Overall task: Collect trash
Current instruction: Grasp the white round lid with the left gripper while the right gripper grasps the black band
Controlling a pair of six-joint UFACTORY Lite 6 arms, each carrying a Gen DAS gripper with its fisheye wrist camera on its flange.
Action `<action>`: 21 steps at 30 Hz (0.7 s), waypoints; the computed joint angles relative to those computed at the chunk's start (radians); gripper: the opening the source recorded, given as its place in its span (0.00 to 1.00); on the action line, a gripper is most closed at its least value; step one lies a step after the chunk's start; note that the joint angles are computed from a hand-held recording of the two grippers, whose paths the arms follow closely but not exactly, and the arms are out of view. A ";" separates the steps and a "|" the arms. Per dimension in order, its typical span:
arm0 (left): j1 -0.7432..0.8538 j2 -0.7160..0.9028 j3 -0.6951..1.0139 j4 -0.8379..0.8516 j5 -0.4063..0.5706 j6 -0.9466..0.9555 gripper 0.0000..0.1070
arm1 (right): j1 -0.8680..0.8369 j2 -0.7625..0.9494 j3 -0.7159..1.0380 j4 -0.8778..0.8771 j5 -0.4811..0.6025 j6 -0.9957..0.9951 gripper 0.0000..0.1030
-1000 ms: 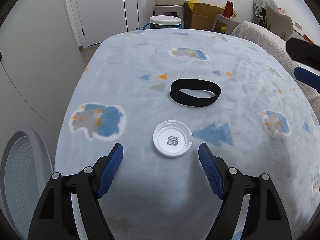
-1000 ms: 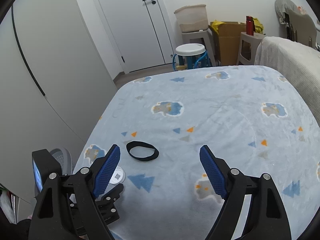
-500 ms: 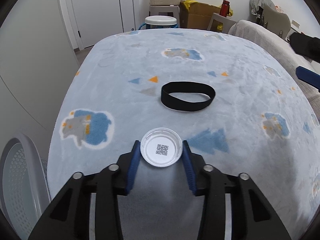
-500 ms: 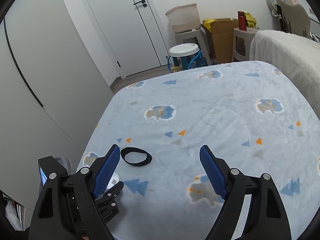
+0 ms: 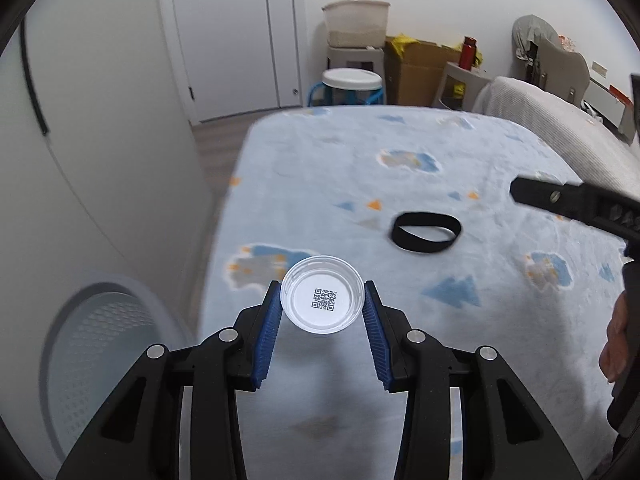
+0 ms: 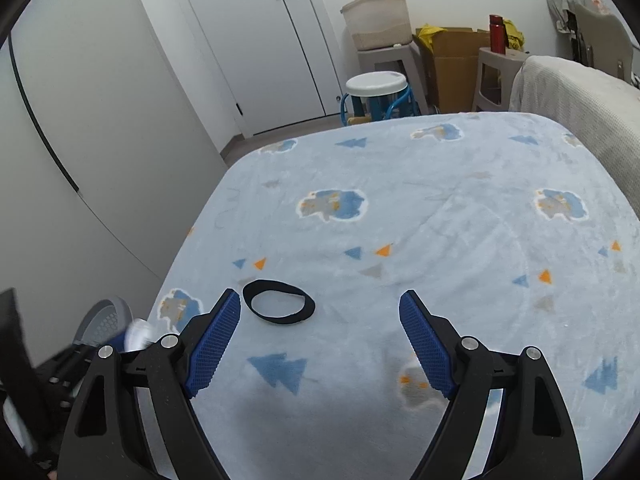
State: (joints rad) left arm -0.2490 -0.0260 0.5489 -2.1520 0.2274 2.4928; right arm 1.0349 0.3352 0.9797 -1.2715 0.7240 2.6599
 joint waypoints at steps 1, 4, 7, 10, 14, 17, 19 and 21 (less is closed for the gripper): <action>0.037 -0.029 -0.011 0.037 0.009 -0.017 0.37 | -0.011 0.026 0.025 0.001 -0.016 -0.016 0.78; 0.124 -0.075 -0.022 0.168 0.037 -0.104 0.37 | -0.043 0.119 0.119 0.016 -0.065 -0.079 0.78; 0.206 -0.086 -0.021 0.259 0.076 -0.157 0.37 | -0.067 0.191 0.193 0.037 -0.089 -0.123 0.85; 0.255 -0.067 -0.012 0.295 0.101 -0.178 0.37 | -0.091 0.257 0.270 0.067 -0.110 -0.178 0.88; 0.281 -0.050 -0.005 0.309 0.117 -0.185 0.37 | -0.109 0.352 0.388 0.159 -0.102 -0.322 0.89; 0.295 -0.058 -0.010 0.322 0.133 -0.192 0.37 | -0.127 0.409 0.453 0.237 -0.092 -0.417 0.89; 0.299 -0.059 -0.009 0.331 0.140 -0.204 0.37 | -0.142 0.432 0.469 0.256 -0.105 -0.434 0.89; 0.308 -0.064 -0.008 0.360 0.151 -0.234 0.37 | -0.153 0.462 0.505 0.292 -0.098 -0.476 0.89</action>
